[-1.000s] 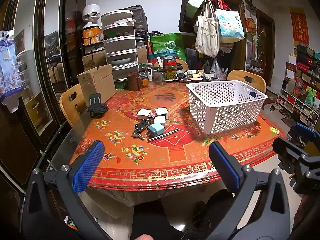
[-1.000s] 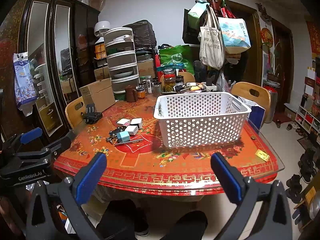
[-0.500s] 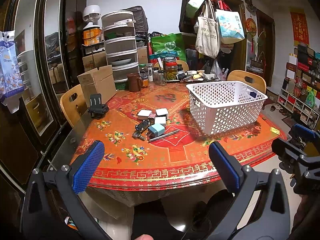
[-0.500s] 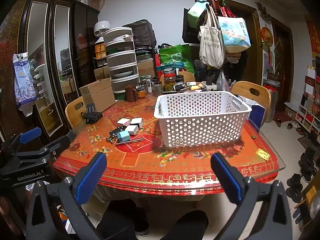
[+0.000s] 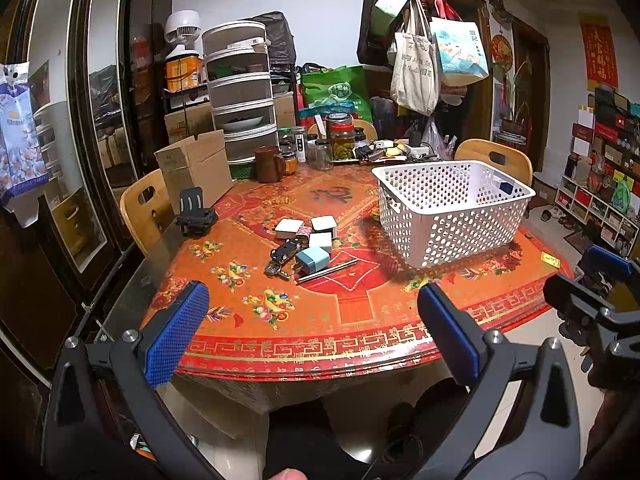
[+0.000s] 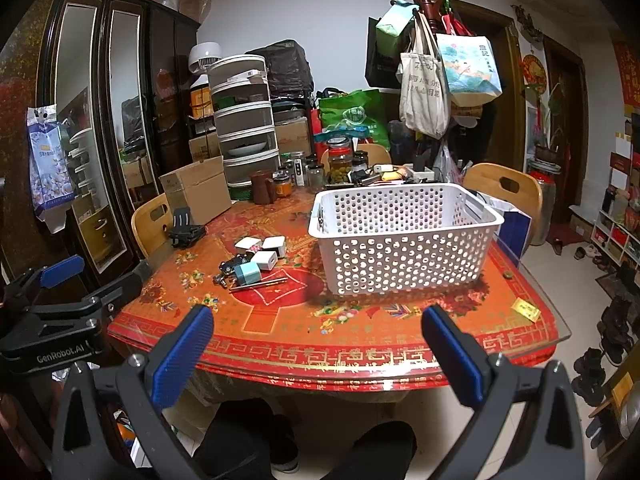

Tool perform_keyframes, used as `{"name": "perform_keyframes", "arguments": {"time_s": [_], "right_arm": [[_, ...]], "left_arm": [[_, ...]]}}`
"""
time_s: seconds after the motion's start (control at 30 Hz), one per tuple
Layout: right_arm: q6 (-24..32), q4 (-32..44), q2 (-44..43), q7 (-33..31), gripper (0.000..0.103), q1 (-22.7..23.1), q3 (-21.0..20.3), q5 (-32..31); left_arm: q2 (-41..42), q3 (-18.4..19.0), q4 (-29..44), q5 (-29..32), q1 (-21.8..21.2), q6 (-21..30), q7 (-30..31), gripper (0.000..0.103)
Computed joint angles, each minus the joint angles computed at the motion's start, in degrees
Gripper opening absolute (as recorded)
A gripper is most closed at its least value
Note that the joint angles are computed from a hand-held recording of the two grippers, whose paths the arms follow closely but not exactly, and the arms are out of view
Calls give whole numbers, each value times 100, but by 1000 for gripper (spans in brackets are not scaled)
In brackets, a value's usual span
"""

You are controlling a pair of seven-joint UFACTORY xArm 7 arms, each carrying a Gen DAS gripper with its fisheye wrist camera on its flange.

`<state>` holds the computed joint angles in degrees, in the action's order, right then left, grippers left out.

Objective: Organize rigid objects
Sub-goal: 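Grasp the black toy car with the left tool while the right tool grips the basket rim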

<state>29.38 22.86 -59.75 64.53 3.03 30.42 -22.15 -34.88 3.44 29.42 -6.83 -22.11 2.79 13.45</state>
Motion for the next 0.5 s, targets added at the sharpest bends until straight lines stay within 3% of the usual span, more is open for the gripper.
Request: {"name": "perform_keyframes", "arguments": {"time_s": [0.3, 0.43, 0.5], "right_arm": [[3, -3, -6, -34, 103, -30, -4, -58], [4, -100, -291, -330, 103, -516, -61, -552], [-265, -274, -446, -684, 103, -907, -515, -831]], "left_arm": [[86, 30, 34, 12, 25, -103, 29, 103], [678, 257, 302, 19, -112, -501, 112, 103], [1128, 509, 587, -98, -278, -661, 59, 103]]}}
